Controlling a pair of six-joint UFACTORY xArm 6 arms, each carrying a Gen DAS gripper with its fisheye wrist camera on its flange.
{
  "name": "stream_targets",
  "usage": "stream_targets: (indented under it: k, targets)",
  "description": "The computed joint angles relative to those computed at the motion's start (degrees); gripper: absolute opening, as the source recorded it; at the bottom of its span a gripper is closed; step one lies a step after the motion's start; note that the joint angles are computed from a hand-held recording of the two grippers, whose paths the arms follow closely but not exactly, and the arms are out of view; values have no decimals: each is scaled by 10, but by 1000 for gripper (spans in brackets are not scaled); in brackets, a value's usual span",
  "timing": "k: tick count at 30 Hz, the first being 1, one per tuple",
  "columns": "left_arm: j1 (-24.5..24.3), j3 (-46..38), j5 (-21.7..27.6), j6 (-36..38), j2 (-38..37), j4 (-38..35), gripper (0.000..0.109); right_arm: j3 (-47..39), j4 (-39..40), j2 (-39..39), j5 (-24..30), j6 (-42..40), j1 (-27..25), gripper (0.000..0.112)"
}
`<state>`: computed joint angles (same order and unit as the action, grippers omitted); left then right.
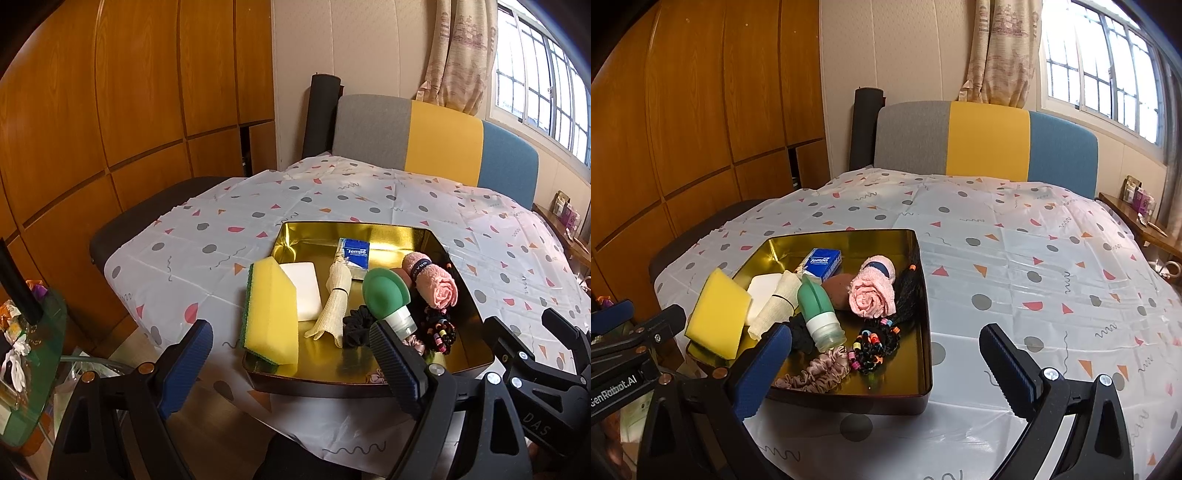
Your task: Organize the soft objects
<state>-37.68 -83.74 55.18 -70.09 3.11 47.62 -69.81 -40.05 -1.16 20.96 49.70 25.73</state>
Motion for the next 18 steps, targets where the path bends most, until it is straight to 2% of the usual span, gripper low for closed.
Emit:
stream_targets:
  k: [18]
  targets:
    - [1, 3, 2, -4, -3, 2, 89, 0, -3, -2, -1, 1, 1, 102]
